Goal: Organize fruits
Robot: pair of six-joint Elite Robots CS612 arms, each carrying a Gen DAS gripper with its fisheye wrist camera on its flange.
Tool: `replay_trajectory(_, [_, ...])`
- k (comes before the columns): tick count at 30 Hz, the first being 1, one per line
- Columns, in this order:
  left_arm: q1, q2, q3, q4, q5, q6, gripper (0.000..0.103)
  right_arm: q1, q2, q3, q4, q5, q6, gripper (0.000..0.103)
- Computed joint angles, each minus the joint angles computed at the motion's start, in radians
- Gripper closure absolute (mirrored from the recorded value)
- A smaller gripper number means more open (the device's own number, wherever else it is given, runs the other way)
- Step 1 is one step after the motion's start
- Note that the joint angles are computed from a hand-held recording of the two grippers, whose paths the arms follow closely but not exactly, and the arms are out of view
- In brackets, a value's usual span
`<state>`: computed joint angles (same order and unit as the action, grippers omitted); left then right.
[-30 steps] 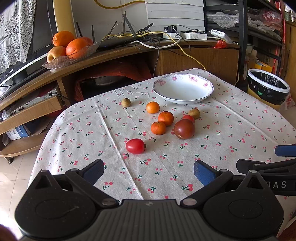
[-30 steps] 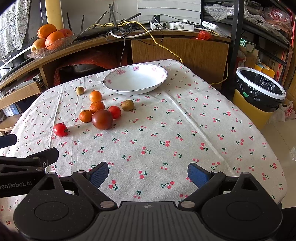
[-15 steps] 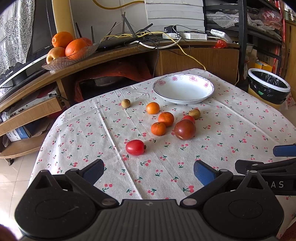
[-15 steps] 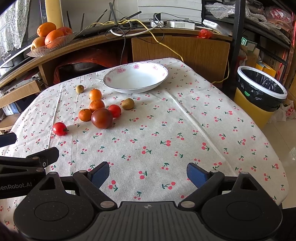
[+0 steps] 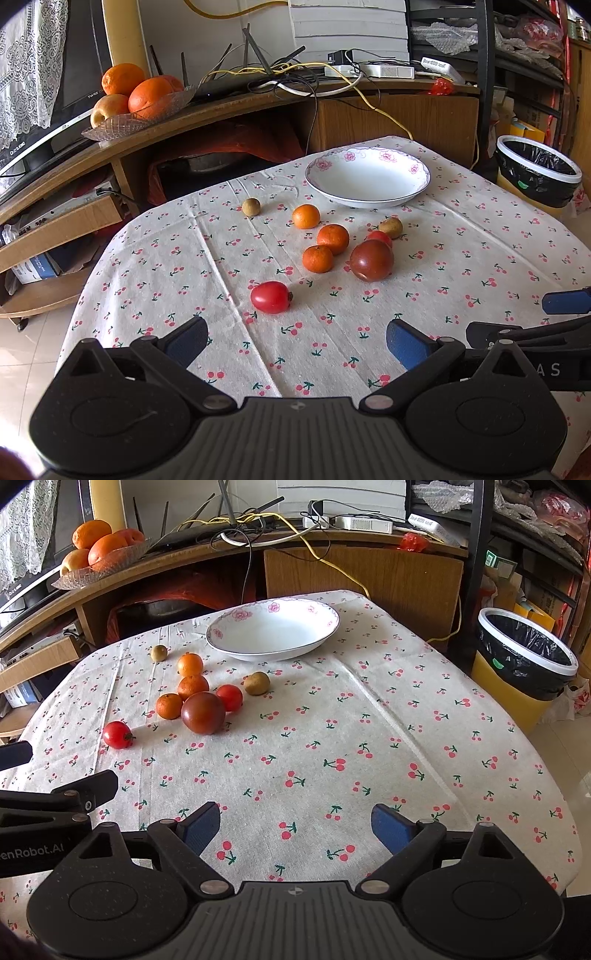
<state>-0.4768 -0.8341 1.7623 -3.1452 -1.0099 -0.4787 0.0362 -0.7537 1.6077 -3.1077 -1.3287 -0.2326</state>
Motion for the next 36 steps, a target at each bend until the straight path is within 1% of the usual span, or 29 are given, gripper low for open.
replay_trajectory(14, [0.018, 0.023, -0.028, 0.003, 0.002, 0.018, 0.0, 0.009, 0.019, -0.039, 0.03, -0.001, -0.026, 0.018])
replay_trajectory(19, [0.024, 0.037, -0.044, 0.007, 0.023, 0.065, 0.0, 0.014, 0.032, -0.063, 0.052, 0.003, -0.046, 0.019])
replay_trajectory(23, [0.043, 0.045, -0.057, -0.007, -0.023, 0.127, 0.0, 0.018, 0.046, -0.092, 0.085, 0.018, -0.074, 0.022])
replay_trajectory(27, [0.052, 0.05, -0.063, -0.003, -0.03, 0.218, 0.0, 0.016, 0.062, -0.131, 0.117, 0.057, -0.094, 0.022])
replay_trajectory(28, [0.056, 0.052, -0.065, 0.001, -0.036, 0.232, 0.0, 0.015, 0.066, -0.142, 0.126, 0.076, -0.102, 0.025])
replay_trajectory(29, [0.061, 0.054, -0.068, 0.007, -0.046, 0.236, 0.0, 0.014, 0.07, -0.151, 0.133, 0.091, -0.117, 0.027])
replay_trajectory(33, [0.082, 0.067, -0.085, 0.024, -0.095, 0.237, 0.0, 0.016, 0.089, -0.191, 0.153, 0.141, -0.186, 0.027])
replay_trajectory(34, [0.087, 0.07, -0.09, 0.027, -0.104, 0.234, 0.0, 0.016, 0.094, -0.205, 0.175, 0.159, -0.198, 0.029])
replay_trajectory(36, [0.092, 0.076, -0.097, 0.026, -0.114, 0.232, 0.003, 0.016, 0.105, -0.233, 0.222, 0.193, -0.214, 0.035])
